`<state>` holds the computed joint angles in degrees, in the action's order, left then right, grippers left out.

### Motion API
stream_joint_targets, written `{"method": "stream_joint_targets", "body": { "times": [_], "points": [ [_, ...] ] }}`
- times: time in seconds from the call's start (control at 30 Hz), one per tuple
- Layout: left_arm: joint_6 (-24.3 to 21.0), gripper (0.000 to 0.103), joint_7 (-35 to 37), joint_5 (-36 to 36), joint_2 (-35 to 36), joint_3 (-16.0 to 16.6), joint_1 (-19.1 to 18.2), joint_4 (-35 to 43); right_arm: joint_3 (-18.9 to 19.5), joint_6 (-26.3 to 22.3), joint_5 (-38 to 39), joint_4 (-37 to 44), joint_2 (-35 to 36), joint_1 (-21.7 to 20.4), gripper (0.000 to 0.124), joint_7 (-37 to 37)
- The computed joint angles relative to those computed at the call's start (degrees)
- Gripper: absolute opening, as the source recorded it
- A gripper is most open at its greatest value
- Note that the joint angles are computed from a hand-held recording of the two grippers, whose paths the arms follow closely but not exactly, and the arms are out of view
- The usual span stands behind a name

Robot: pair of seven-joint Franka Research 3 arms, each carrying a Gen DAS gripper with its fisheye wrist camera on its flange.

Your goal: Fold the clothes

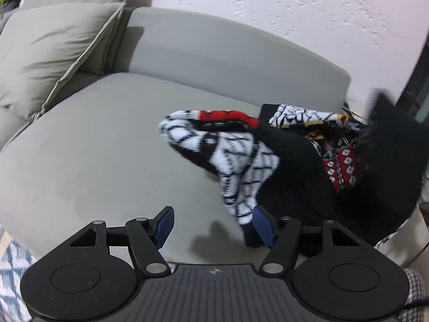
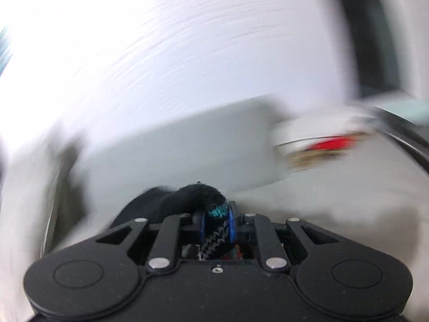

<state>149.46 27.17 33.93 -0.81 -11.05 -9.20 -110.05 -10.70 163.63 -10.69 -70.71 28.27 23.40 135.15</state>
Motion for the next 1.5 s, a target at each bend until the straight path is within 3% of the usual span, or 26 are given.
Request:
{"method": "stream_joint_targets", "body": {
  "times": [0.03,0.1,0.2,0.23,0.3,0.33,0.47,0.53,0.57,0.6,0.7,0.83,0.9,1.0,1.1,1.2,1.23,1.3,1.4,1.5],
  "points": [
    [-0.22,0.063,0.63,0.21,0.48,-0.23,-0.23,0.42,-3.45,-2.97,-1.56,-1.66,-1.61,0.43,0.015,6.38],
    [-0.16,0.064,1.71,-0.63,1.4,-0.4,-0.65,0.98,-4.35,-9.35,0.77,-5.97,-5.03,-1.43,0.017,10.5],
    [0.86,0.065,2.72,-3.87,2.12,-0.15,-0.82,0.9,2.96,-18.6,10.3,-11.36,-8.87,-9.7,0.023,2.26],
    [0.95,0.065,2.67,-4.3,2.07,-0.02,-0.82,0.76,4.8,-18.5,12.64,-14.96,-10.99,-11.41,0.027,-0.26],
    [1.13,0.066,2.6,-5.16,1.96,0.17,-0.75,0.48,7.93,-16.28,18.64,-22.3,-15.3,-14.21,0.063,-6.14],
    [1.33,0.066,2.44,-5.32,1.86,0.24,-0.71,0.29,9.2,-15.19,21.97,-25.38,-17.39,-15.14,0.068,-9.2],
    [2.62,0.067,-1.62,0.14,1.26,0.18,-0.73,-0.19,11.91,-14.33,32.66,-31.98,-23.3,-15.98,0.07,-19.87],
    [-1.18,0.079,-4.16,2.93,1.98,-0.24,-1.27,1.61,12.93,-14.74,38.8,-31.59,-23.01,-15.39,0.069,-25.22],
    [-4.24,0.092,-3.82,2.72,2.67,-0.54,-1.72,3.14,13.45,-15.26,41.62,-31.55,-22.88,-14.98,0.067,-26.85],
    [-8.14,0.097,-1.43,0.89,3.83,-0.83,-2.17,5.48,13.88,-16.14,45.28,-31.31,-22.56,-14.8,0.063,-28.81],
    [-8.85,0.097,3.55,-2.15,5.16,-0.74,-2.71,7.42,14.47,-19.0,50.13,-30.38,-21.33,-13.65,0.058,-30.13],
    [-10.51,0.091,3.01,0.64,5.78,-0.25,-3.83,9.12,14.64,-20.52,51.71,-29.44,-18.85,-12.38,0.056,-25.79],
    [-10.33,0.079,0.98,2.38,5.04,0.15,-3.93,8.6,14.59,-19.59,52.17,-29.64,-17.75,-11.9,0.051,-22.24],
    [-7.94,0.078,-0.79,-0.28,3.59,0.71,-2.69,7.02,14.9,-12.69,52.48,-32.08,-16.98,-10.86,0.049,-18.63],
    [-6.49,0.077,-2.37,-3.26,2.58,1.04,-1.42,5.86,17.01,0.58,58.94,-35.7,-16.41,-10.21,0.049,-21.07],
    [-5.74,0.077,-3.01,-4.46,2.15,1.12,-0.56,5.39,19.91,6.94,64.26,-34.46,-13.94,-10.73,0.054,-29.06],
    [-5.93,0.077,-3.65,-4.34,2.09,1.12,-0.38,5.43,19.93,8.14,63.3,-33.9,-13.17,-10.34,0.053,-29.99],
    [-6.0,0.077,-4.09,-4.76,1.97,1.11,-0.05,5.36,16.94,7.23,56.42,-33.4,-12.7,-8.1,0.021,-24.77],
    [-6.26,0.077,-3.98,-5.35,1.51,1.07,0.32,4.95,18.8,3.1,59.06,-32.73,-14.51,-11.43,0.017,-27.14],
    [-3.59,0.077,-3.25,-7.44,0.67,1.14,0.8,3.43,17.55,4.92,57.23,-34.38,-19.18,-11.77,0.015,-30.64]
  ]
}}
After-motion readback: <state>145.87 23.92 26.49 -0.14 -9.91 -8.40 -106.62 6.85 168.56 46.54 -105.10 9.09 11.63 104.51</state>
